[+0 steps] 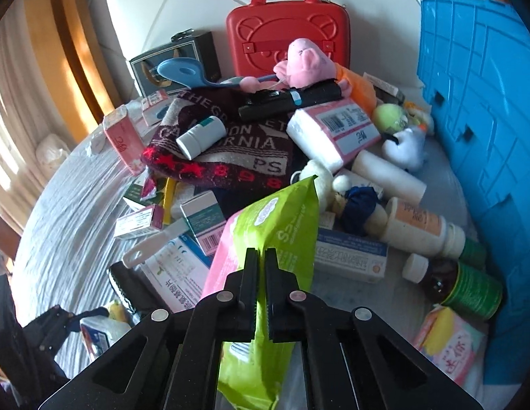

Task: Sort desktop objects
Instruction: 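Grasp the pink and green wipes pack with the right tool while the left tool lifts the floss box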

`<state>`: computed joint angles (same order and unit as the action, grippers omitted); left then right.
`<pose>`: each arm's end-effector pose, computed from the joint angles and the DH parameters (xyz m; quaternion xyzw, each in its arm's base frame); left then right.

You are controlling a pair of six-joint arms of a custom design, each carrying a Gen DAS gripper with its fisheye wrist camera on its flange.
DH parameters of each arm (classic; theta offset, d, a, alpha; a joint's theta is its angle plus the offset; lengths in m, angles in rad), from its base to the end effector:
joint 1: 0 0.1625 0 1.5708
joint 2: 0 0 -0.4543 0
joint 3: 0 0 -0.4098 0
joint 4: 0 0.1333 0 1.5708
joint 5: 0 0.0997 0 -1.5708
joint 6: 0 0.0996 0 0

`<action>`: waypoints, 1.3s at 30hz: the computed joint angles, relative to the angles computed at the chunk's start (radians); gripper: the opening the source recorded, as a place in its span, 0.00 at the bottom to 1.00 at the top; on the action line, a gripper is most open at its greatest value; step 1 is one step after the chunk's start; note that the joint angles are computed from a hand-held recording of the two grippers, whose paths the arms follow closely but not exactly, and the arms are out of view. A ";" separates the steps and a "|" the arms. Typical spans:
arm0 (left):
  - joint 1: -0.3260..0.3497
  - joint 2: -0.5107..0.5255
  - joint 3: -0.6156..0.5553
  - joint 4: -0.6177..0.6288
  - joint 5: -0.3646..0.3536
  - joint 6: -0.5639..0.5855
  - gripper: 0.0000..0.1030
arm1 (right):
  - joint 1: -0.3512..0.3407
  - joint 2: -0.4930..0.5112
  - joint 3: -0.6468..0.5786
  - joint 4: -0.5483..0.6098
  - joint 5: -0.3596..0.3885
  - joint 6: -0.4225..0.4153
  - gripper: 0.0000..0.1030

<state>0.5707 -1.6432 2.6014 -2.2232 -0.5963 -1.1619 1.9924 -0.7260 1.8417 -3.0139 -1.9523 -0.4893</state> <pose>-0.1199 -0.3333 0.1970 0.0005 0.8762 -0.3450 0.3364 0.3513 -0.5482 0.0405 0.3984 -0.8836 0.1536 0.1924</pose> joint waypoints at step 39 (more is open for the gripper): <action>-0.056 -0.065 -0.035 0.176 0.018 -0.021 0.69 | 0.058 0.063 -0.034 -0.030 -0.221 -0.026 0.67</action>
<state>0.5146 -1.7081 2.5662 -2.0470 -0.5778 -1.1833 2.0506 -0.6626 1.8076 -3.0435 -2.1737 -0.5156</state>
